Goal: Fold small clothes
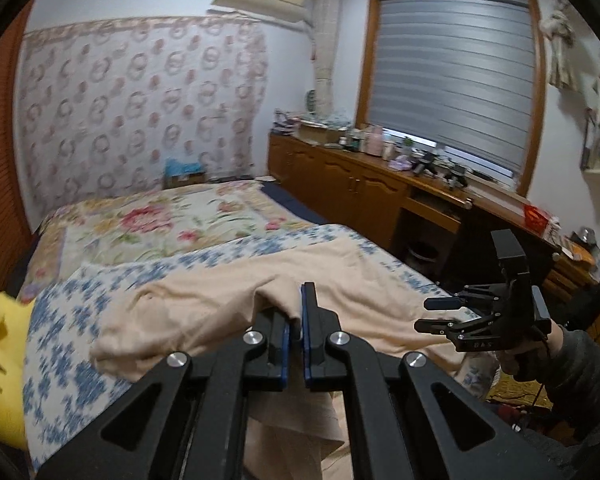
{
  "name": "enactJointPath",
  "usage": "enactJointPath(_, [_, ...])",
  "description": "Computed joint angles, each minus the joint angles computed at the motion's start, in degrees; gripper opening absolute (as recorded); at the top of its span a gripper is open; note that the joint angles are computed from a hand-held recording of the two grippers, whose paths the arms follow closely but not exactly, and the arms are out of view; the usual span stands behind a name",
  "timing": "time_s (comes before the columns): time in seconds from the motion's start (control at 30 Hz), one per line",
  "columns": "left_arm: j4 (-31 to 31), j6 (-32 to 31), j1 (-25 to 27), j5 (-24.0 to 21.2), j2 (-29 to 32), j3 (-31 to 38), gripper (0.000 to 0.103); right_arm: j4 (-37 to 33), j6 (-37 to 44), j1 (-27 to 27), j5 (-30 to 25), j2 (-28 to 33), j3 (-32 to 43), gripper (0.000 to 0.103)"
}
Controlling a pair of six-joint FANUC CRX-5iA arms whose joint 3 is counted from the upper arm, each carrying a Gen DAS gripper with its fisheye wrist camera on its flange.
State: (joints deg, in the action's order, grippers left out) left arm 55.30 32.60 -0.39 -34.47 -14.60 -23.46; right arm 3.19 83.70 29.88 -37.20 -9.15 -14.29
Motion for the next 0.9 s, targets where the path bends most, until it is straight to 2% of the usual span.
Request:
enactJointPath(0.33, [-2.9,1.3,-7.7,-3.3,6.7,9.3,0.001,4.1,-4.9,-1.8,2.4,-5.8,-3.7,0.051])
enactJointPath(0.5, [-6.2,4.9,-10.4,-6.0,10.1,14.4,0.002,6.7,-7.8,-3.1,3.5,-7.5,-5.1,0.05])
enactJointPath(0.53, [-7.8,7.0,-10.6,-7.3,11.0,15.9,0.004,7.5,-8.7,-3.2,3.7,-7.8,-5.4,0.05])
enactJointPath(0.6, [-7.8,7.4,-10.8,-7.7,11.7,16.3,0.015,8.5,-9.7,-3.4,3.8,-8.2,-5.8,0.05])
enactJointPath(0.67, [-7.8,7.1,-10.8,-7.3,11.5,15.9,0.039,8.8,-9.6,-3.8,3.8,-8.4,-6.1,0.05])
enactJointPath(0.83, [-9.2,8.3,-9.0,-5.6,9.5,13.4,0.053,8.5,-9.1,-3.9,3.8,-8.2,-5.9,0.051])
enactJointPath(0.9, [-10.6,9.0,-8.1,-4.3,8.8,12.4,0.054,7.8,-8.3,-3.8,3.7,-7.9,-5.6,0.051])
